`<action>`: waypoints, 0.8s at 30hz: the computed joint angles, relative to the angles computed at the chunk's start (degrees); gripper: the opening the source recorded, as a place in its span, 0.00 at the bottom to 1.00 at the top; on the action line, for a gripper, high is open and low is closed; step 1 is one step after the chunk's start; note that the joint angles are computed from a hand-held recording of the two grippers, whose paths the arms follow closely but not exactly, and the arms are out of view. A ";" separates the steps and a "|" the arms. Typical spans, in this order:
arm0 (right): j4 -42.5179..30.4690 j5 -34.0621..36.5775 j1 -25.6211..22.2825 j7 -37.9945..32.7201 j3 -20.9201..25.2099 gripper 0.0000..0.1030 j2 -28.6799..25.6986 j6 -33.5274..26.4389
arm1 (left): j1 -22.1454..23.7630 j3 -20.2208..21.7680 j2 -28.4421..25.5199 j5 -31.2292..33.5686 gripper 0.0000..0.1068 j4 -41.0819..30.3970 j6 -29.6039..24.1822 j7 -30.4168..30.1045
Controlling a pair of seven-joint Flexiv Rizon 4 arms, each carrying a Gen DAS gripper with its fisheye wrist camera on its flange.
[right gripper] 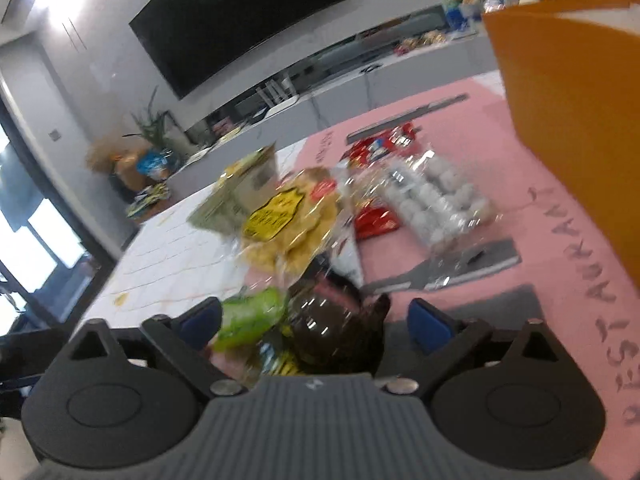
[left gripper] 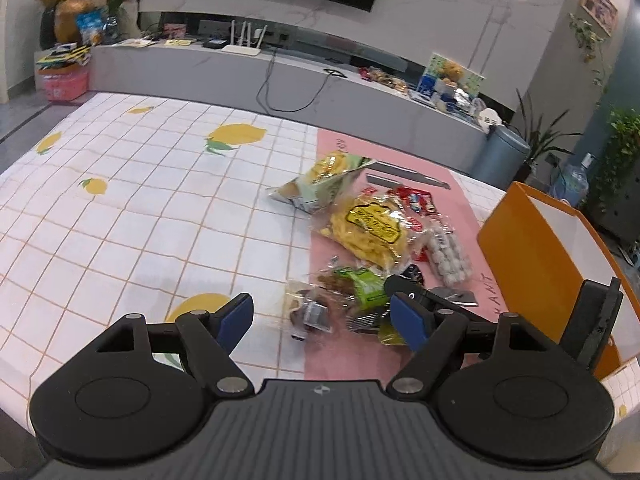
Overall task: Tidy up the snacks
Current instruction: 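Lift the dark brown bag with the right gripper while the left gripper approaches the pastry packet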
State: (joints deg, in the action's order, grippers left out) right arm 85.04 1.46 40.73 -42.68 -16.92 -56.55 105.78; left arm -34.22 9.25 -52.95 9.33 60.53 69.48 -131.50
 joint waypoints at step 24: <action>18.24 -0.83 14.65 -13.46 -17.20 0.48 9.76 -3.19 | 0.46 -0.82 -3.40 2.41 0.86 -7.25 -5.80 5.25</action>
